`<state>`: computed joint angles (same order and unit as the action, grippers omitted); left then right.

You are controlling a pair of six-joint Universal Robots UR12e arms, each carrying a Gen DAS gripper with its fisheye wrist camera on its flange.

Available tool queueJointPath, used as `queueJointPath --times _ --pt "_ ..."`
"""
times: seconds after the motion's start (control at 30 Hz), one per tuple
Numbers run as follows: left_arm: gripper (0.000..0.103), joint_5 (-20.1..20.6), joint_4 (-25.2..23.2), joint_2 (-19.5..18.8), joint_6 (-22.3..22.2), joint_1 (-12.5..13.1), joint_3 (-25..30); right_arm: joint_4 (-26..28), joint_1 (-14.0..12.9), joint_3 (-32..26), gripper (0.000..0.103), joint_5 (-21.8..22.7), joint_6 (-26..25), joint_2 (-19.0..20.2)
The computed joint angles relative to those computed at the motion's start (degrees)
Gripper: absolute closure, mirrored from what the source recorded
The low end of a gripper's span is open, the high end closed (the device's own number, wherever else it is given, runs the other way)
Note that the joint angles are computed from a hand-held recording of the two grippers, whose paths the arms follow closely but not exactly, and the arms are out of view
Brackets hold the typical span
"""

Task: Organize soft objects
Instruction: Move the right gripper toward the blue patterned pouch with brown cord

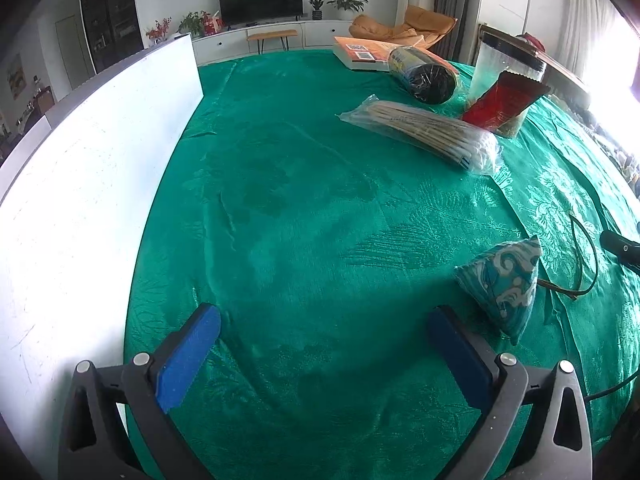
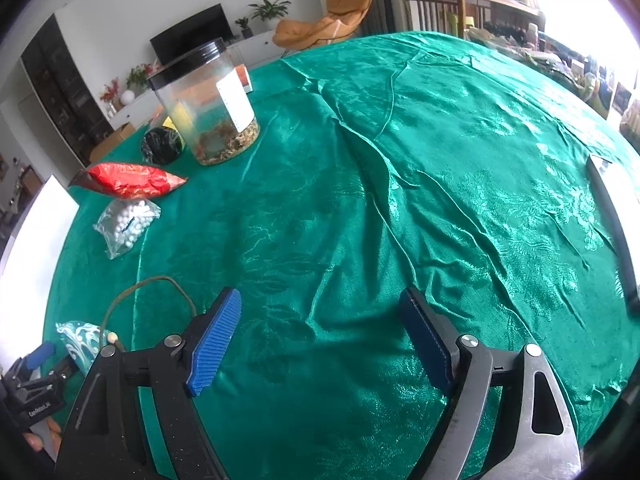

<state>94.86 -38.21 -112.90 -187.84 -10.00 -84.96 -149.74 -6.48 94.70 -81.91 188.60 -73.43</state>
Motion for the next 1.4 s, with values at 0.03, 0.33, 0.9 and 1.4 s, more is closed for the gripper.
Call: queueJointPath --times 0.03,0.33,0.9,1.4 --pt "0.0 -0.11 0.17 0.08 -0.07 0.09 -0.15 0.12 0.13 -0.1 0.018 -0.4 -0.32 0.05" --pt "0.0 0.15 0.39 0.08 -0.01 0.0 -0.23 1.29 1.06 -0.71 0.016 -2.97 -3.46 0.36" --pt "0.0 0.13 0.45 0.11 -0.01 0.03 -0.29 6.1 3.45 -3.12 0.016 27.67 -23.95 1.93" --pt "0.0 0.13 0.51 0.09 -0.04 0.03 -0.3 -3.95 2.42 -8.8 0.02 -11.19 -10.81 6.55"
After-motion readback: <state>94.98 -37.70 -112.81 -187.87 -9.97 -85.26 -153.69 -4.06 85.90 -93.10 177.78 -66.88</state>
